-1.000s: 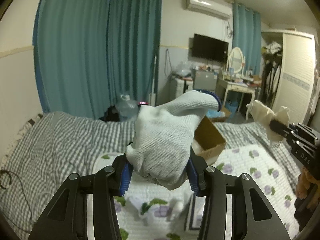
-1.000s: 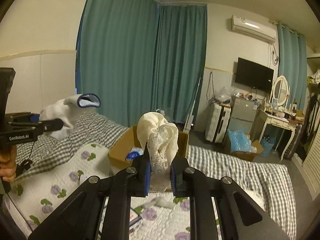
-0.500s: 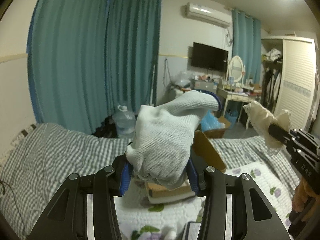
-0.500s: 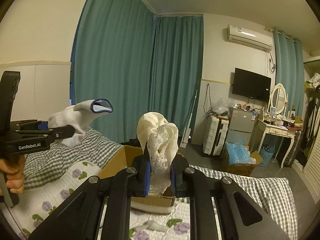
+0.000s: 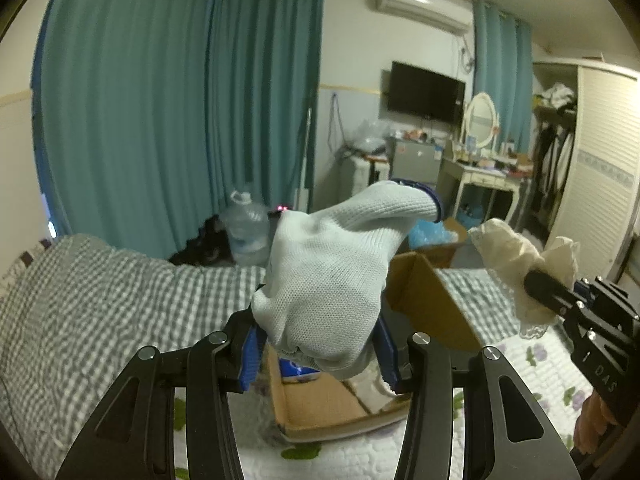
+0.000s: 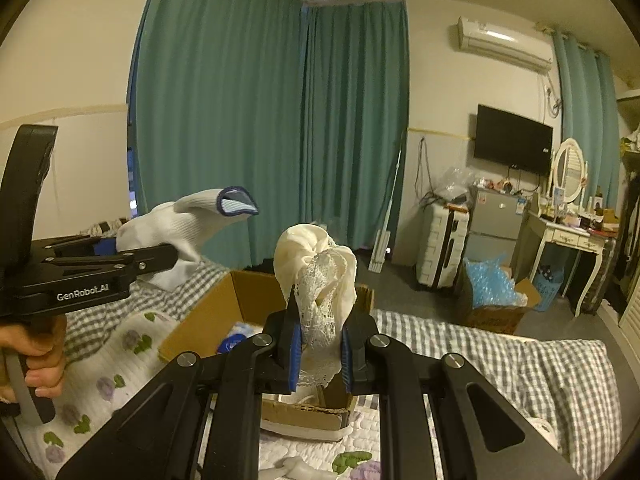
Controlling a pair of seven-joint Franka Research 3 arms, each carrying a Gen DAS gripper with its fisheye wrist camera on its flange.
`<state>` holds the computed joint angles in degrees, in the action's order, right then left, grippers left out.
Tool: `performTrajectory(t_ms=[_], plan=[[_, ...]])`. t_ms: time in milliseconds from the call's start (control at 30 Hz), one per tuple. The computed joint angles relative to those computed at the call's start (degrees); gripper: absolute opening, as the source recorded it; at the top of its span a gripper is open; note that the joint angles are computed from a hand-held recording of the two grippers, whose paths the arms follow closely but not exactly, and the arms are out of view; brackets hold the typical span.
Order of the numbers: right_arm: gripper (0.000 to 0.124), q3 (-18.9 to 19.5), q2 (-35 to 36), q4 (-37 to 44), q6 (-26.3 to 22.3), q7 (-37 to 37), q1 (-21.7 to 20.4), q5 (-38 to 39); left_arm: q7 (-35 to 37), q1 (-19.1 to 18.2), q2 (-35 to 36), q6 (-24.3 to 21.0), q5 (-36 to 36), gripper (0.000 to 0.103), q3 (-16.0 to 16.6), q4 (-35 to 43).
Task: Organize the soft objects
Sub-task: 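Carry the white glove and lace cloth over the box with both grippers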
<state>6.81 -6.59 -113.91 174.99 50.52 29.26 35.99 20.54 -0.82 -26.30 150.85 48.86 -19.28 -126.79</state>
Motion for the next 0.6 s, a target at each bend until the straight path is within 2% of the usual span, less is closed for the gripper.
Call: performTrajectory(t_ms=[200, 433, 600], plan=[[0.015, 0.66, 5.78, 3.89, -3.76, -0.13, -1.09, 0.64, -0.36, -0.14, 5.78, -0.69, 0.68, 0.046, 0.27, 2.06], [0.015, 2.09, 11.3, 7.05, -6.07, 5.83, -2.83, -8.69, 1.9, -2.5, 11.04, -2.12, -0.42, 0.046, 2.69, 4.06], [0.015, 1.61, 14.85, 10.71, -9.61, 10.53, -2.85, -15.52, 3.95, -3.97, 13.66, -3.2, -1.53, 0.047, 3.85, 5.09]])
